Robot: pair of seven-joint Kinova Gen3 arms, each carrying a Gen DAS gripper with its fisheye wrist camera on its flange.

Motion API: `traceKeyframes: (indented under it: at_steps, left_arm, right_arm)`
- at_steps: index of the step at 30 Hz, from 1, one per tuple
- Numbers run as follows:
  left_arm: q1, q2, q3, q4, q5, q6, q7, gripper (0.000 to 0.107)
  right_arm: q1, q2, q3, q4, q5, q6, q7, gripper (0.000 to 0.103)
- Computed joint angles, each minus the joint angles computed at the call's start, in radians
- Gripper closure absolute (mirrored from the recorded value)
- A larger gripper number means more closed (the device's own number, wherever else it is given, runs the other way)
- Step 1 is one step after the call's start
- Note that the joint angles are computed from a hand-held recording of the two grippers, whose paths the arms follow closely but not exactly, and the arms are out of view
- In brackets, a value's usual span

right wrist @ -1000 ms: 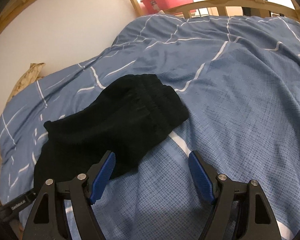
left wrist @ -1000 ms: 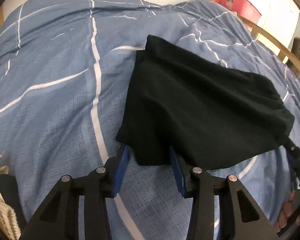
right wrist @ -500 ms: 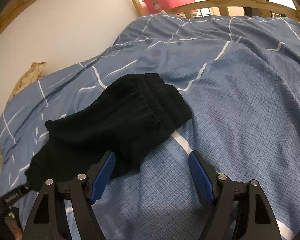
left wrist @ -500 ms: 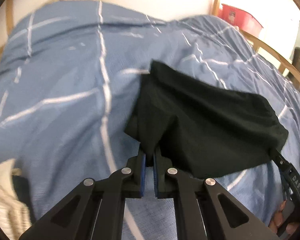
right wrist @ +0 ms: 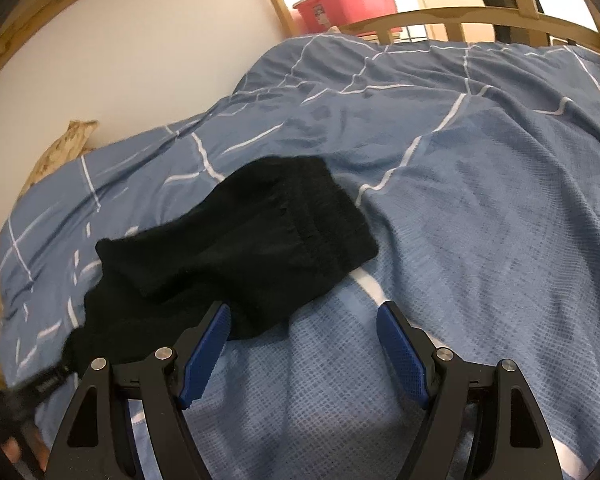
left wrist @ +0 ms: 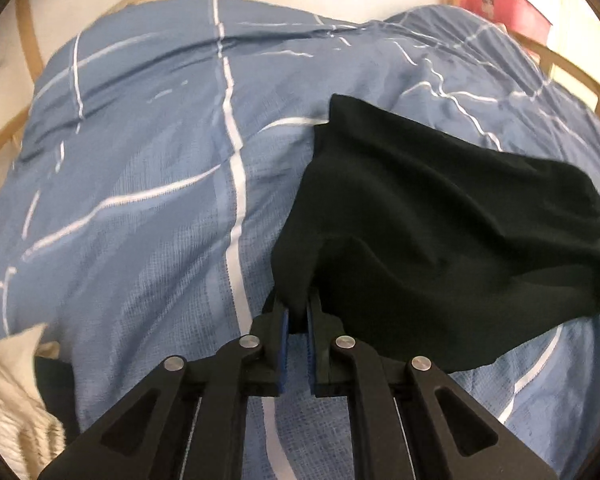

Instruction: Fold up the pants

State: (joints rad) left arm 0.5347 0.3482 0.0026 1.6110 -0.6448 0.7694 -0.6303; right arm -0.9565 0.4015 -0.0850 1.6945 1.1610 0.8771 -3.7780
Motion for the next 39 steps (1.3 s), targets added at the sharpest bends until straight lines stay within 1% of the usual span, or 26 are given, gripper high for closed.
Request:
traceKeyframes:
  at_steps: [2,3,4,5,6,8,9,10,12,14,15,17,18,19,21,23,25,28,29,31,32,34,36,37,38,39]
  left_arm:
    - [0.012,-0.002,0.004,-0.005,-0.014,0.011,-0.010,0.088]
    - [0.023,-0.002,0.007,-0.013,-0.032,0.031,0.003,0.080]
    - [0.047,-0.002,-0.001,-0.022,-0.060,0.058,0.032,0.072]
    - [0.053,-0.005,0.003,-0.023,-0.085,0.070,0.054,0.070]
    - [0.077,-0.010,-0.001,-0.026,-0.123,0.098,0.088,0.067]
    - [0.143,-0.023,-0.038,-0.023,-0.188,0.132,0.149,0.056]
    - [0.152,-0.030,-0.043,-0.017,-0.200,0.129,0.155,0.041]
    - [0.143,-0.038,-0.036,-0.012,-0.196,0.115,0.145,0.035]
    - [0.069,-0.040,0.016,-0.004,-0.139,0.066,0.082,0.035]
    - [-0.016,-0.041,0.071,-0.011,-0.057,0.033,0.026,0.038]
    - [-0.042,-0.043,0.078,-0.008,-0.017,0.012,0.012,0.039]
    - [-0.065,-0.052,0.067,-0.002,0.064,-0.026,-0.012,0.040]
    - [-0.092,-0.053,0.082,-0.001,0.104,-0.041,-0.017,0.041]
    - [-0.102,-0.051,0.083,-0.005,0.143,-0.039,-0.025,0.043]
    - [-0.085,-0.043,0.056,-0.009,0.191,-0.033,-0.009,0.044]
    - [-0.078,-0.042,0.045,0.008,0.200,-0.049,0.016,0.047]
    - [-0.076,-0.035,0.022,0.030,0.214,-0.082,0.073,0.052]
    - [-0.098,-0.030,0.008,0.074,0.265,-0.169,0.111,0.053]
    - [-0.095,-0.024,-0.002,0.078,0.270,-0.180,0.123,0.053]
    - [-0.067,-0.021,-0.027,0.082,0.247,-0.188,0.168,0.052]
    - [-0.064,-0.019,-0.030,0.081,0.243,-0.191,0.178,0.052]
    - [-0.040,0.001,-0.048,0.066,0.210,-0.190,0.223,0.045]
    - [-0.016,0.024,-0.061,0.045,0.179,-0.169,0.257,0.044]
    - [-0.006,0.029,-0.065,0.037,0.158,-0.156,0.279,0.057]
    - [0.001,0.026,-0.068,0.038,0.154,-0.159,0.289,0.069]
    - [-0.009,0.019,-0.060,0.045,0.165,-0.170,0.283,0.088]
  right_arm:
    - [-0.070,-0.018,0.066,0.032,0.047,0.028,-0.081,0.027]
    - [-0.112,-0.018,0.103,0.043,0.077,0.056,-0.122,0.027]
    - [-0.136,-0.019,0.124,0.056,0.106,0.076,-0.163,0.027]
    - [-0.141,-0.023,0.132,0.072,0.136,0.080,-0.203,0.026]
    - [-0.128,-0.032,0.125,0.088,0.160,0.068,-0.235,0.026]
    - [-0.050,-0.052,0.070,0.115,0.185,-0.002,-0.272,0.026]
    - [-0.004,-0.060,0.034,0.129,0.199,-0.042,-0.308,0.027]
    - [0.043,-0.063,-0.001,0.142,0.219,-0.083,-0.345,0.027]
    - [0.128,-0.067,-0.061,0.161,0.254,-0.164,-0.390,0.028]
    - [0.150,-0.058,-0.073,0.157,0.262,-0.197,-0.394,0.031]
    - [0.139,-0.053,-0.055,0.150,0.262,-0.207,-0.388,0.034]
    - [0.137,-0.040,-0.055,0.128,0.266,-0.201,-0.355,0.035]
    - [0.135,-0.036,-0.055,0.120,0.256,-0.197,-0.337,0.036]
    - [0.136,-0.033,-0.052,0.114,0.248,-0.200,-0.325,0.037]
    - [0.139,-0.033,-0.044,0.109,0.240,-0.211,-0.324,0.037]
    - [0.138,-0.034,-0.030,0.105,0.219,-0.224,-0.321,0.038]
    - [0.154,-0.027,-0.046,0.080,0.156,-0.217,-0.254,0.040]
    - [0.117,-0.015,-0.018,0.053,0.118,-0.181,-0.185,0.041]
    - [0.101,-0.007,-0.006,0.042,0.113,-0.165,-0.167,0.041]
    - [0.108,0.000,0.001,0.034,0.101,-0.177,-0.147,0.041]
    - [0.120,0.004,0.004,0.028,0.076,-0.191,-0.129,0.045]
    - [0.136,0.008,0.020,0.025,0.045,-0.229,-0.117,0.046]
    - [0.142,0.009,0.039,0.029,0.035,-0.265,-0.111,0.052]
    - [0.137,0.007,0.051,0.036,0.042,-0.278,-0.118,0.054]
    - [0.133,0.004,0.061,0.044,0.056,-0.293,-0.125,0.059]
    - [0.137,0.000,0.063,0.049,0.059,-0.307,-0.115,0.065]
